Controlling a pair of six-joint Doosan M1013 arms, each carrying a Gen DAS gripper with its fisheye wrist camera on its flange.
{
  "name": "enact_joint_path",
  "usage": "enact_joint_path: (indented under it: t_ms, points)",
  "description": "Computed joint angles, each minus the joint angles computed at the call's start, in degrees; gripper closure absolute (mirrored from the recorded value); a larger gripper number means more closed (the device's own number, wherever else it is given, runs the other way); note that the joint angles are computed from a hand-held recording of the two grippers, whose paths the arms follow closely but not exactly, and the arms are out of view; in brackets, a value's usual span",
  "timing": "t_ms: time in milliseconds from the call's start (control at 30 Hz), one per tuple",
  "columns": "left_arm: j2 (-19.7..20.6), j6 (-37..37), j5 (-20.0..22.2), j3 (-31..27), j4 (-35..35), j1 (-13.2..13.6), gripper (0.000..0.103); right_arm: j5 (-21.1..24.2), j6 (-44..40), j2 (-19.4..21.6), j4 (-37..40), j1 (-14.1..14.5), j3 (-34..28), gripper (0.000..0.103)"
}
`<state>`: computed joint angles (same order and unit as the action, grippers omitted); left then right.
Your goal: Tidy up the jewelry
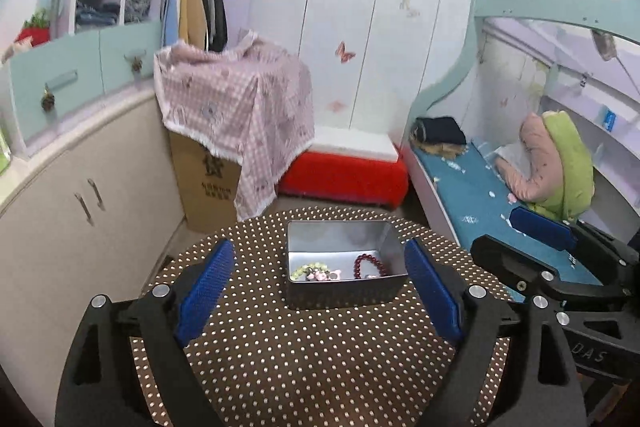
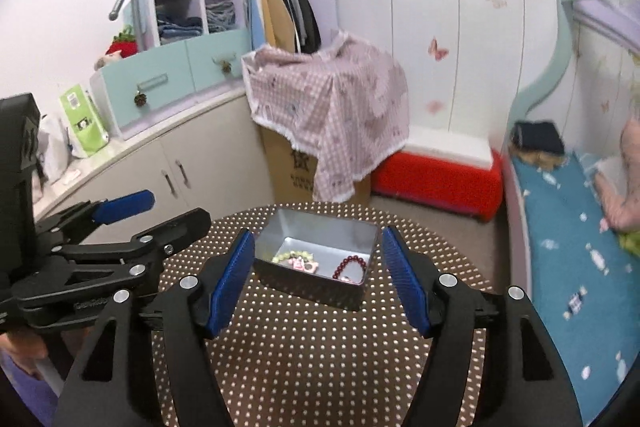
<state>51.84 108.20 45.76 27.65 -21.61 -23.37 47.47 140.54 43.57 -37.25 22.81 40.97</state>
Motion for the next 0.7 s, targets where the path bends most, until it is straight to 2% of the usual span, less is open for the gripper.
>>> enact_joint_path:
  t_ms: [167, 300, 433, 533, 700]
  points:
    - [-8.3, 3.8, -11.5, 14.0, -1.6, -0.3, 0.018, -0.2, 6.5, -3.6, -8.5, 2.4, 4.7, 0.034]
    - [-13.4, 7.8, -19.8, 22.5, -4.3, -0.7, 0.018, 0.3, 11.8, -6.1, -15.2, 4.4, 8.3, 0.034]
    - [-16.6, 12.5, -25.3, 27.8, -7.6, -1.0, 0.018, 2.2, 16.3, -7.8, -21.7, 6.3, 10.7, 0.030]
    - [-18.8, 18.1, -28.9, 31.2, -12.7, -1.1, 0.018, 2.0, 18.6, -9.2, -24.2, 7.2, 12.4, 0.030]
    - [-21.7, 32.9, -33.5, 35.9, -27.1, -1.3, 0.018, 3.0, 22.1, -10.6, -29.7, 8.7, 14.3, 0.029]
